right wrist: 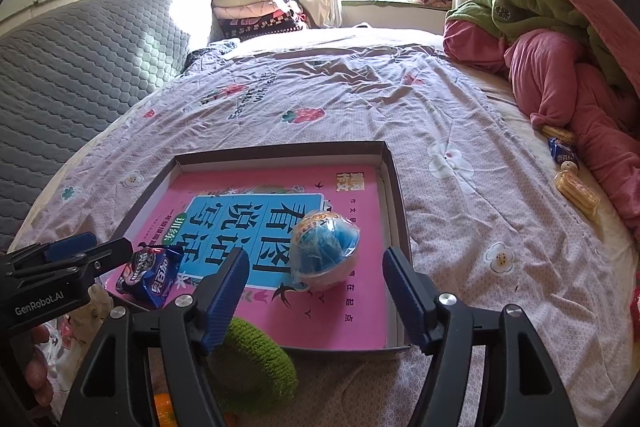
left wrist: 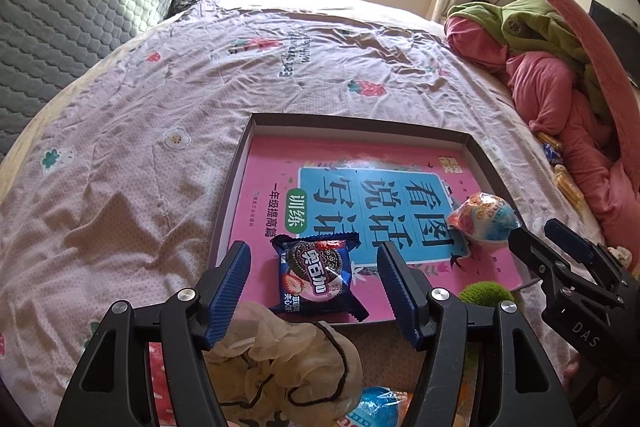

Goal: Organize objects
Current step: 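Open the left tool over the book while the right tool releases the egg, then withdraw both tools from the tray and reach toward the walnut and candy bag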

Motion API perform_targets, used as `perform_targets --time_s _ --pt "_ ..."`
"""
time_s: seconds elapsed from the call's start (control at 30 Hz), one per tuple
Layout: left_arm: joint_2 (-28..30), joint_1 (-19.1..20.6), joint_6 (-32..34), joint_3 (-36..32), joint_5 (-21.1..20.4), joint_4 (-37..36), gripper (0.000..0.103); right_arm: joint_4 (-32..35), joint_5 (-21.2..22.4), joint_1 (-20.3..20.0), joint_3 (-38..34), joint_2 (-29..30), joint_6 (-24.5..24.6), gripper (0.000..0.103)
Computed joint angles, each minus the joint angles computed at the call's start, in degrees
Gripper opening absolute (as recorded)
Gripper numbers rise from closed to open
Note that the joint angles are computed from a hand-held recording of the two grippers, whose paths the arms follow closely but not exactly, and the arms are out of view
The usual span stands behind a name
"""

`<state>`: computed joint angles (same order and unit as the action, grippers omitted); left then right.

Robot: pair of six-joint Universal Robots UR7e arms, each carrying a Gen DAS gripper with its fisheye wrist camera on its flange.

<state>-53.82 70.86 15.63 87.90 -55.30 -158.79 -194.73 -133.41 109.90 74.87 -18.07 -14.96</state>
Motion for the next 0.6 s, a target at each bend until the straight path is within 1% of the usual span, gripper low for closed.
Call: perform_targets --time_s 0.3,0.47,0.5,0.53,0.6 --pt "-2.7 -0.3 2.2 3.7 0.0 -5.0 0.068 -3.5 -0.1 1.4 1.1 0.0 -2.6 0.069" --pt "-4.1 -0.6 5.3 6.3 0.9 -9.0 0.068 -5.7 0.3 2.1 2.3 -0.3 -3.3 0.07" --pt "-4.4 -0.7 5.7 6.6 1.2 -9.4 0.069 -6.3 0.4 2.3 2.6 -0.3 -3.6 0.07" --pt "-4.7 -0.7 6.0 7.1 1.2 -9.8 0.074 -6.6 0.5 2.4 2.7 -0.4 -3.7 0.07" --pt "-5.3 -0.7 6.6 8.1 1.0 -10.4 0.075 -7.4 0.7 2.7 3.1 -0.4 -4.1 0.07"
